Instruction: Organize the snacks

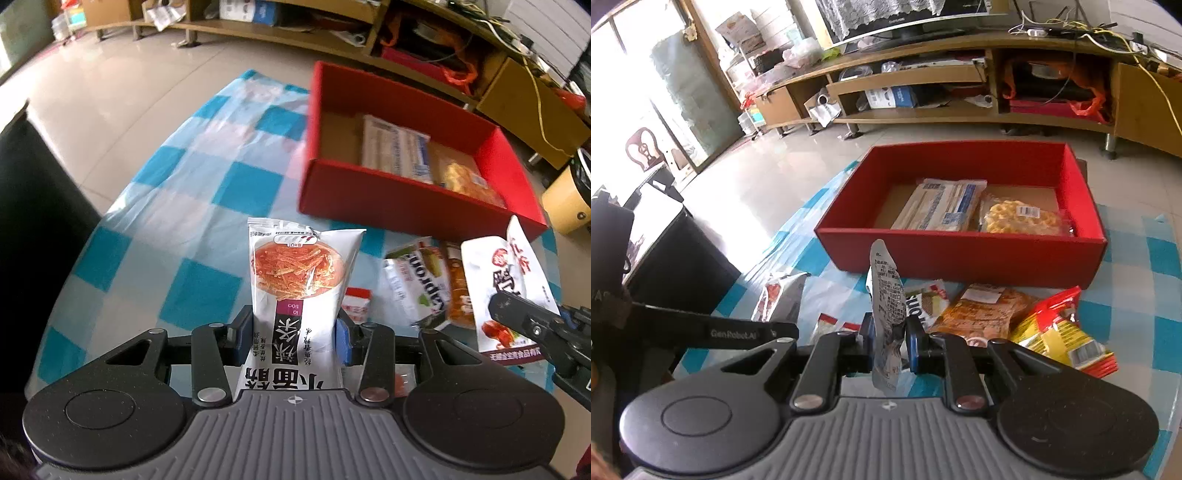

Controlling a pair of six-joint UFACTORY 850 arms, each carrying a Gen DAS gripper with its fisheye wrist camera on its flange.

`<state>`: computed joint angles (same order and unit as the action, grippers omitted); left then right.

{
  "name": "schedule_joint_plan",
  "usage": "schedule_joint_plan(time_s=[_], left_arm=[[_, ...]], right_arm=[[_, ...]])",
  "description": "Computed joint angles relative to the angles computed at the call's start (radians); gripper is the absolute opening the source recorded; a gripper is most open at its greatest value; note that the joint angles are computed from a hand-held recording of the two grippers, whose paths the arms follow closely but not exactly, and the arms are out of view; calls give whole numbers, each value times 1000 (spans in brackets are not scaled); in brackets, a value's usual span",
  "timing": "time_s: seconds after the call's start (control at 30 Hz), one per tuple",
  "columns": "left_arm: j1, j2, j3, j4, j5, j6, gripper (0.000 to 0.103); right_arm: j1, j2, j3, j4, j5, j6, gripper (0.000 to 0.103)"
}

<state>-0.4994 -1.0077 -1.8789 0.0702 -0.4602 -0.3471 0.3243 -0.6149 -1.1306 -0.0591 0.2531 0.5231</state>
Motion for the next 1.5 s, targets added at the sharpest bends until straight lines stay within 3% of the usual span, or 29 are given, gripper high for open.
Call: schedule_joint_plan(time_s=[1.03,1.5], left_arm=[[-54,-36,-123,91,26,-25,52],[-59,-109,-280,90,-11,-6,52]], right_arm=[[-40,73,59,155,93,-110,16],[-60,72,34,190,106,-149,16]])
